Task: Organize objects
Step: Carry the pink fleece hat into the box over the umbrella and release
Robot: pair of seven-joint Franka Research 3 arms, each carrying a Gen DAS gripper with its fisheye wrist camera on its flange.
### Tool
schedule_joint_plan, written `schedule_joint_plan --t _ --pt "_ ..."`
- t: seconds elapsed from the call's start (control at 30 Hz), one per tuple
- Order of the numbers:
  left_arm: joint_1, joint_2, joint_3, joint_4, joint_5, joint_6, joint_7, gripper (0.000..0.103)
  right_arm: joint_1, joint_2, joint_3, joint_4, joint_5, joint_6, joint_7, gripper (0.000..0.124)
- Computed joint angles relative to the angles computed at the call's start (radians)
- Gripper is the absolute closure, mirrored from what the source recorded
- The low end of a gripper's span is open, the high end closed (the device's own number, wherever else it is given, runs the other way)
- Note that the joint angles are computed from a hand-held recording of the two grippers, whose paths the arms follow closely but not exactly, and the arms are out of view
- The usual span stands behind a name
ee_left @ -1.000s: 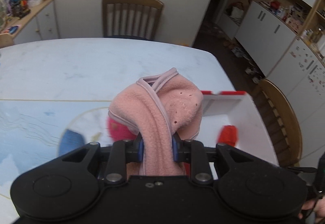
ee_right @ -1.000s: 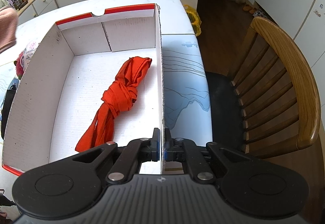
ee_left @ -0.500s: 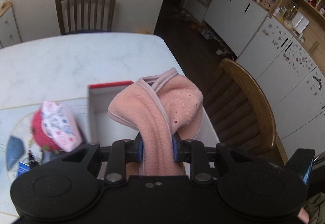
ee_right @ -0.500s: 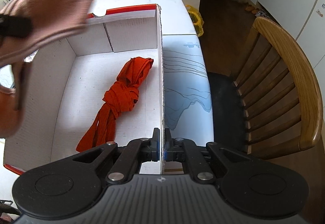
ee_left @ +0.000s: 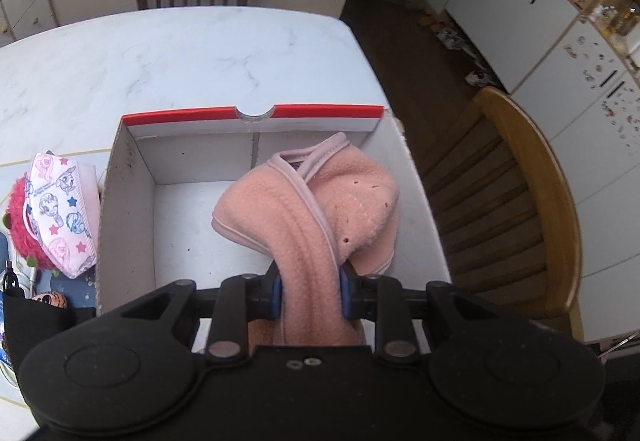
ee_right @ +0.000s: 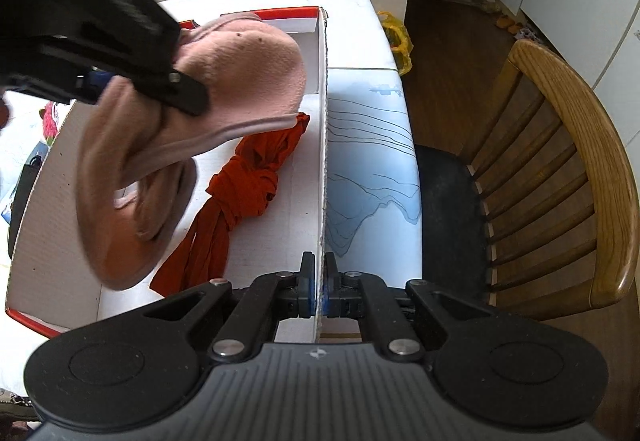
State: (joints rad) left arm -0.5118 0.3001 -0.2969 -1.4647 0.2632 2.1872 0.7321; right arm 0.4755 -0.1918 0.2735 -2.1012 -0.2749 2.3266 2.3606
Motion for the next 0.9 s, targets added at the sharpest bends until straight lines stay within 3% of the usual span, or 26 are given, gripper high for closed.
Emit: schedule_joint_plan --t 0.43,0.9 --pt "-0.027 0.131 0.009 0.120 -0.019 -0.077 0.050 0.077 -0.002 -0.011 0.000 -0.016 0.004 0.018 -0.047 0.120" --pt "-0.008 0.134 0.000 0.098 -0.068 -0.051 0.163 0.067 -0.003 -0.012 0.004 -0.015 0.002 0.015 -0.041 0.120"
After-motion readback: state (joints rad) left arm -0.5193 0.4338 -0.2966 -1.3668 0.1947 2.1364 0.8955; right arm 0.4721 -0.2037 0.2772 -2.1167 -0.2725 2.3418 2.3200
